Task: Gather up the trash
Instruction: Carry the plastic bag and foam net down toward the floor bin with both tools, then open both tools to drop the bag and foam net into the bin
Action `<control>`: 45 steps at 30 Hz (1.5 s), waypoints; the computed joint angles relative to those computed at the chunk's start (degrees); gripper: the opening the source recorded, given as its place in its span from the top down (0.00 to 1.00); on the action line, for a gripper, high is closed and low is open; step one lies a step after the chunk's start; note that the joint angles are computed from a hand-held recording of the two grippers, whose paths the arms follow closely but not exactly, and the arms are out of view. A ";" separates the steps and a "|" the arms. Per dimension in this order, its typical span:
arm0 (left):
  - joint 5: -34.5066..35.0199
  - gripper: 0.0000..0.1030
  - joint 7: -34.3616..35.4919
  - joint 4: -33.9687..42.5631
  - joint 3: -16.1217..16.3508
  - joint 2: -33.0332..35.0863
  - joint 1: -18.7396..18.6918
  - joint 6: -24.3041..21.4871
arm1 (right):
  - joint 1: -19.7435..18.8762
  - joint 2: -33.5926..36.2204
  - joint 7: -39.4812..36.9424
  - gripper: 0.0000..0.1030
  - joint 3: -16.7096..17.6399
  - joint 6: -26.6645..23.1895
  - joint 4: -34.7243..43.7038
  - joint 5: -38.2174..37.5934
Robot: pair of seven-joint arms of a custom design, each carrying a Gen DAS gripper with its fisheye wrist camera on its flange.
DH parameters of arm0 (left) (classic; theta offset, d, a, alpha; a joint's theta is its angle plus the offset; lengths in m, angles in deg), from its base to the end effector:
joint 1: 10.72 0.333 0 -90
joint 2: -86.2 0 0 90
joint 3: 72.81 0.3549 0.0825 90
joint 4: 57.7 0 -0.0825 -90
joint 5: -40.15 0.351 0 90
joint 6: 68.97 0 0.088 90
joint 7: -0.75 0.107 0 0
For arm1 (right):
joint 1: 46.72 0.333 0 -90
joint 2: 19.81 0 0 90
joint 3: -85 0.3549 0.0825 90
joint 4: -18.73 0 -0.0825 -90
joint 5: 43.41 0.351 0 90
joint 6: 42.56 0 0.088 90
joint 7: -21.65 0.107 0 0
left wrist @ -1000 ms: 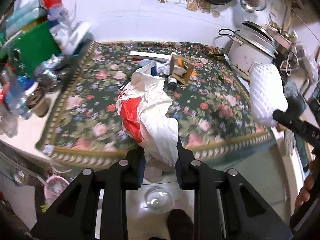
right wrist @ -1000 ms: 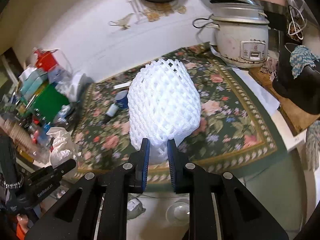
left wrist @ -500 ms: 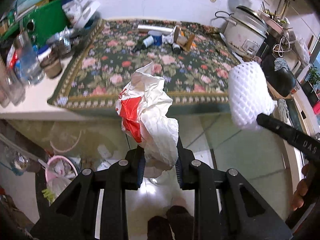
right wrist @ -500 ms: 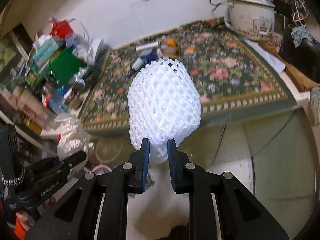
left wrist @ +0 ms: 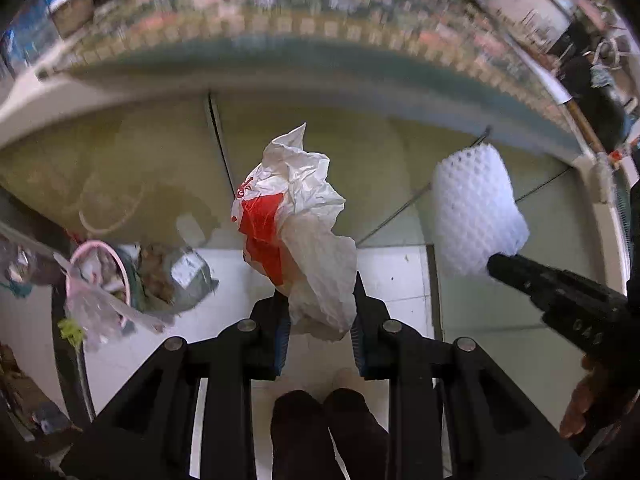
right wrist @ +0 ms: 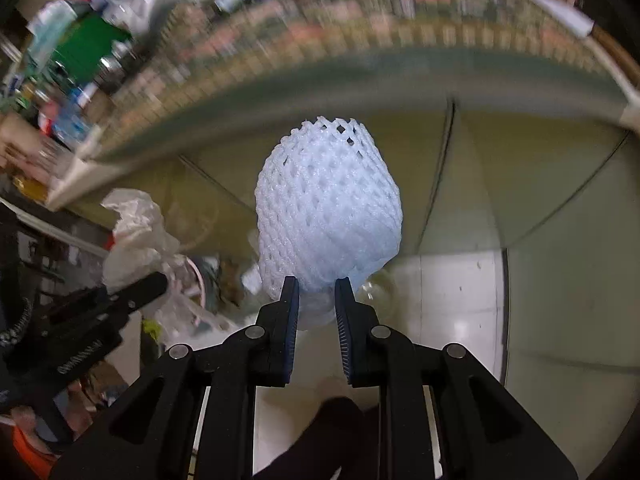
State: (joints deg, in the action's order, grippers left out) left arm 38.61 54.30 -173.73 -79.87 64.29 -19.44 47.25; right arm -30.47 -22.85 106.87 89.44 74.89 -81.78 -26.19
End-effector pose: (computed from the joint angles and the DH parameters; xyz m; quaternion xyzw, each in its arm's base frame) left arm 0.4033 -0.1284 0.6826 -0.8094 0.5555 -0.1767 0.0714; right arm 0.5009 0.2077 0.6597 -0.7998 0.5577 0.0090 0.2217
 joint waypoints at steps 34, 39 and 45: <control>-19.71 0.73 6.61 -29.11 -8.96 33.48 5.73 51.90 | 0.14 29.39 -18.01 0.58 -0.02 18.65 -8.88 1.22; -19.06 0.56 6.81 -25.33 -11.34 38.82 7.43 52.02 | -0.84 28.02 -19.22 0.56 -0.22 20.64 -9.81 1.81; -16.98 0.51 4.86 -22.83 -12.78 38.63 8.73 47.54 | -2.00 24.76 -18.93 0.55 -0.25 20.96 -10.68 3.81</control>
State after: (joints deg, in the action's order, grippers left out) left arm 21.64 59.16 -196.56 -92.65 102.92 -10.72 94.79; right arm -32.47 1.91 87.94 89.19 95.85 -92.46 -22.38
